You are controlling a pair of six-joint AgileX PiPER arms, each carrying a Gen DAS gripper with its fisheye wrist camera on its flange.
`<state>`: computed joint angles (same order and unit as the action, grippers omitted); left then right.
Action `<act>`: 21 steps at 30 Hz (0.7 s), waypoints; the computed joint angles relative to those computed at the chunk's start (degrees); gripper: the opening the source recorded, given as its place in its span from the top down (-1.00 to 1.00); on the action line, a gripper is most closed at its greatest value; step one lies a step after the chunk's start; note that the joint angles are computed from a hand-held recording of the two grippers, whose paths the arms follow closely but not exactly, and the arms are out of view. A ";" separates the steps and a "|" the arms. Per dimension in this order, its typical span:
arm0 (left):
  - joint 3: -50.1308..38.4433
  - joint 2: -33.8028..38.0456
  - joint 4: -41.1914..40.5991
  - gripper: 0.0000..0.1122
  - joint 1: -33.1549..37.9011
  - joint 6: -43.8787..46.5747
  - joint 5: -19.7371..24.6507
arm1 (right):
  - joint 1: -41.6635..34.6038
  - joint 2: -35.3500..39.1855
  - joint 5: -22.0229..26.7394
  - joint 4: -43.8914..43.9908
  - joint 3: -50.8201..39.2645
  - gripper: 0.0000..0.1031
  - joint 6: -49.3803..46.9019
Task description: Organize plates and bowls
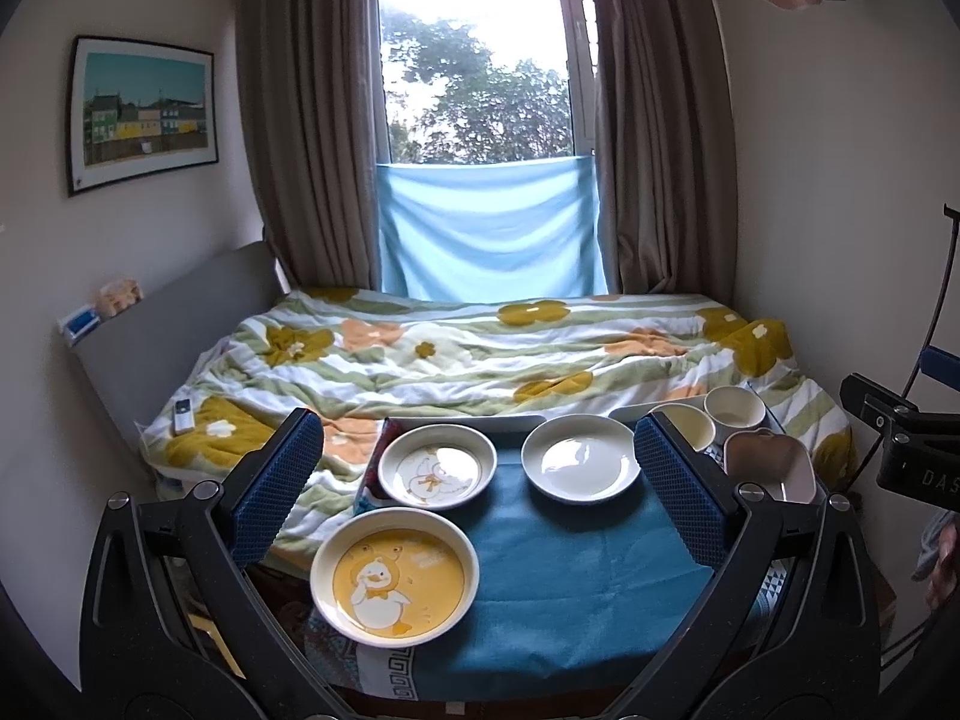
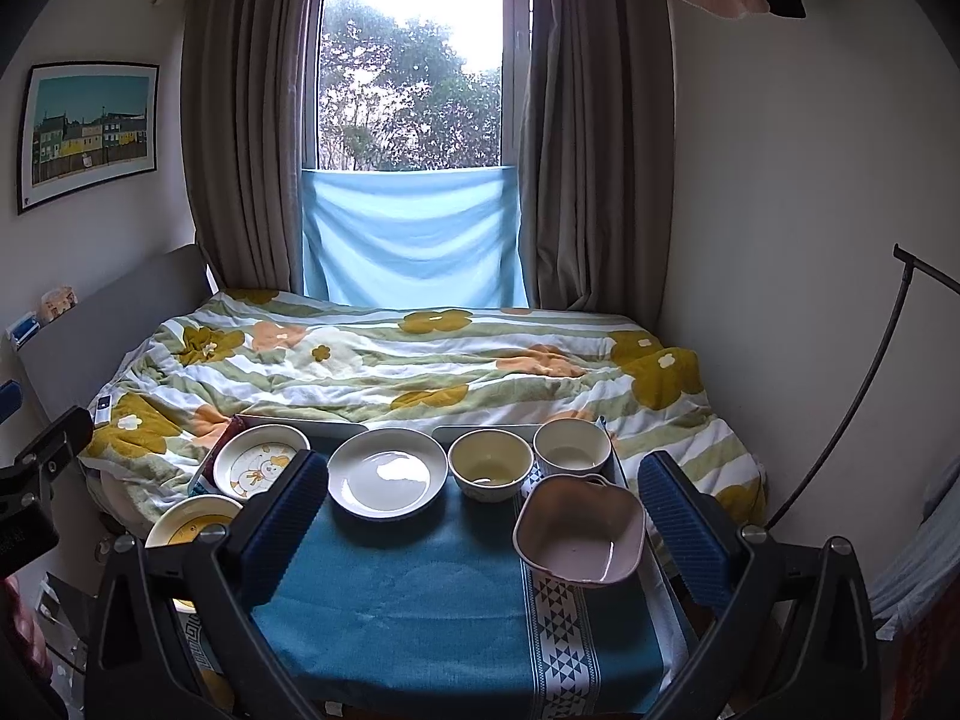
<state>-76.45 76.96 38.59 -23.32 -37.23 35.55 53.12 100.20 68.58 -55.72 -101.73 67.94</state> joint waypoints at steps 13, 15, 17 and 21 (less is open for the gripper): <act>0.63 -0.45 -2.52 -0.83 0.80 1.50 -0.63 | -0.17 0.20 0.12 0.19 -0.59 -0.99 -0.58; 0.65 -0.40 -2.56 -0.83 0.81 1.41 -0.74 | -0.30 0.27 0.19 0.22 -0.79 -0.99 -0.50; 0.84 -0.46 -2.31 -0.83 0.73 1.13 -0.83 | -0.40 0.13 -0.04 0.38 -0.73 -0.99 -0.29; 0.88 -0.51 -2.61 -0.83 0.93 1.32 -0.89 | -0.52 0.14 0.20 0.32 -0.85 -0.99 -0.50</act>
